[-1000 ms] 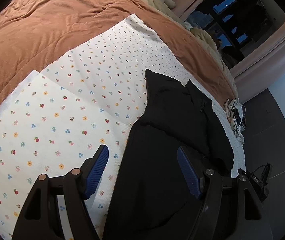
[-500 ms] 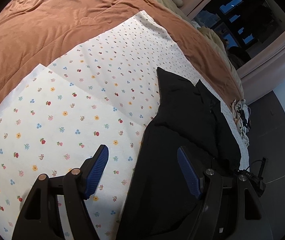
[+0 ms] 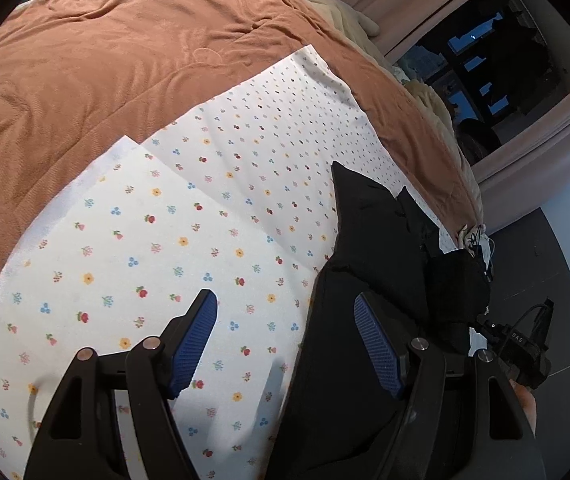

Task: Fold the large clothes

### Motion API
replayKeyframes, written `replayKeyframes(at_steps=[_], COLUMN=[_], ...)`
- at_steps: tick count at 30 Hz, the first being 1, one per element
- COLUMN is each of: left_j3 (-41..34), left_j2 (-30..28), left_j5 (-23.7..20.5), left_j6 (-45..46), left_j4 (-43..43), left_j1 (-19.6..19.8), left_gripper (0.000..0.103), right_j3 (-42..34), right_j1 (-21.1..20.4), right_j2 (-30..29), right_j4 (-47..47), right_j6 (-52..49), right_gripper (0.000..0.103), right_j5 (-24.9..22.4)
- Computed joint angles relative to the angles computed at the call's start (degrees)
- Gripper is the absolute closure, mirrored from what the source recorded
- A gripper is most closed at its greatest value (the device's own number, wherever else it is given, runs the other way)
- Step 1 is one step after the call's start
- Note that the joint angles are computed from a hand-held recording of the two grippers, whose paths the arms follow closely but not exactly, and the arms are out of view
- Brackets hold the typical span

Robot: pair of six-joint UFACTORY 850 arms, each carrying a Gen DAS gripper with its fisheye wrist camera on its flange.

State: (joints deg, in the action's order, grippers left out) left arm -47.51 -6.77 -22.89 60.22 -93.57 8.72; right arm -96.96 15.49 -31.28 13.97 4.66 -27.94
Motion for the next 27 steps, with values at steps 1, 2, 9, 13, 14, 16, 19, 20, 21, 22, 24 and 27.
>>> replayKeyframes(at_steps=[1,2,9,13,14,16,19,20,21,22,24,27], left_j3=[0.35,0.66,2.48,3.23,3.39,3.72,3.85,3.94,4.06,4.18,4.41,4.76], left_j2=[0.31,0.57,1.88,2.61,2.83,3.30,3.70,3.96,4.29,4.64,5.50,7.21], left_j5=[-0.10,-0.18,-0.65,-0.71,-0.64,-0.48,-0.47,-0.46,-0.47,-0.38,-0.02,1.49], left_j6=[0.18,0.31,0.64,0.17,0.15,-0.13,-0.98,-1.35,-1.64,-1.94,-2.67,-4.13], left_j4=[-0.01,0.02,0.26,0.76,0.92,1.49,2.27,2.42,2.45,2.52,2.89,4.31], left_j1=[0.64,1.24,4.47,5.29,5.25,4.97,4.09,3.71,3.29,2.86,1.81,-0.04], left_gripper=[0.031,0.031,0.031,0.031,0.031,0.031,0.031,0.031,0.031,0.031,0.031,0.031], right_j3=[-1.17,-2.13,-10.51,-12.58,-12.90,-11.20,-6.69,-5.65,-4.80,-3.87,-1.98,3.55], right_j1=[0.59,1.11,4.23,5.42,5.37,5.13,3.76,3.39,3.12,2.85,2.28,1.48], right_j2=[-0.82,-1.45,-7.99,-9.72,-9.95,-8.95,-6.35,-5.57,-4.97,-4.25,-2.75,1.99], right_j4=[-0.47,-0.95,9.05,11.13,10.81,10.20,18.05,19.92,20.57,20.26,20.53,19.91], right_j6=[0.25,0.41,-9.45,-11.49,-11.46,-11.35,-18.96,-20.79,-21.66,-21.69,-22.45,-22.97], right_gripper=[0.078,0.078,0.078,0.063,0.058,0.048,0.048,0.048,0.048,0.048,0.048,0.048], right_j5=[-0.31,-0.65,-3.40,-4.48,-4.50,-3.65,-2.52,-2.43,-2.24,-1.95,-1.40,0.32])
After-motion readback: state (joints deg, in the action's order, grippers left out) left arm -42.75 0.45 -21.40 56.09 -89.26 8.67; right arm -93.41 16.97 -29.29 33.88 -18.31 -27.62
